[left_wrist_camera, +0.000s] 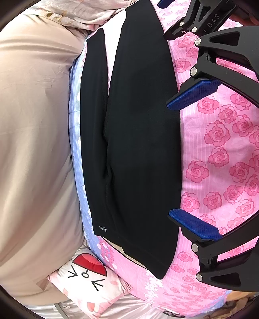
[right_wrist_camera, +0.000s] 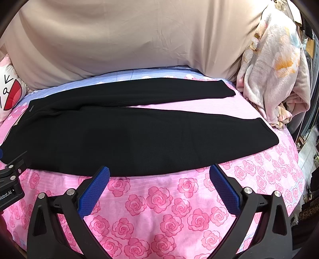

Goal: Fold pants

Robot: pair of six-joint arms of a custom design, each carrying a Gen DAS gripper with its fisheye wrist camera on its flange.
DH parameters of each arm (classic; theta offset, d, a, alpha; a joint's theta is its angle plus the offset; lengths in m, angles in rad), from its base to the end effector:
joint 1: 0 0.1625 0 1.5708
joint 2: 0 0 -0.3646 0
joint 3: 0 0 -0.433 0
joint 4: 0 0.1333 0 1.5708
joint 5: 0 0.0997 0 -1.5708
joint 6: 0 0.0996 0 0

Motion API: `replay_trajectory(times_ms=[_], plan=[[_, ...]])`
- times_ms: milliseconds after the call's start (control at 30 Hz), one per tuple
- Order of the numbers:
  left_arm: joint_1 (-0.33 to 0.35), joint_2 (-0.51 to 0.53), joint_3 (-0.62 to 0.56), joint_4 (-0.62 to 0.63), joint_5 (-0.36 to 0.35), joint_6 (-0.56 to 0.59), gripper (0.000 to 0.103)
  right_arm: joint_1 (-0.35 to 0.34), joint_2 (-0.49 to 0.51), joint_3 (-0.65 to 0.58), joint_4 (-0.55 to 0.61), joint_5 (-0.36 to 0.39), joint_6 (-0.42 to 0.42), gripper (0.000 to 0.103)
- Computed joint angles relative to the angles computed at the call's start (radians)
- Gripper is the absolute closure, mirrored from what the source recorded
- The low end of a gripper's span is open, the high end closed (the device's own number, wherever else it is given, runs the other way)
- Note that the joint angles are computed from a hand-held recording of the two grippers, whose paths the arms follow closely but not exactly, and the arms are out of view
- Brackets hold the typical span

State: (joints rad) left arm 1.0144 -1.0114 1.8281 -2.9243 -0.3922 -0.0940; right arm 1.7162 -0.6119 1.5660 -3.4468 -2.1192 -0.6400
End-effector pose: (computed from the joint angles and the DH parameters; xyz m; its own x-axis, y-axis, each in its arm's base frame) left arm -0.1229 -0.6243 0.1742 -0.6142 -0.2670 -0.7426 0.3980 0.7078 -0.5837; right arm 0.1786 -0.6579 0.0468 -0.6732 -0.1266 0.7285 -0.6104 0.6512 -0.4509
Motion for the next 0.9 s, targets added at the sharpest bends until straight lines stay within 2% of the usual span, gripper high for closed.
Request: replay_trajectory(times_ms=[900], plan=[[0.010, 0.007, -0.024, 0.041, -0.003, -0.006, 0.006, 0.002, 0.020, -0.030, 0.020, -0.008, 0.000, 0.005]])
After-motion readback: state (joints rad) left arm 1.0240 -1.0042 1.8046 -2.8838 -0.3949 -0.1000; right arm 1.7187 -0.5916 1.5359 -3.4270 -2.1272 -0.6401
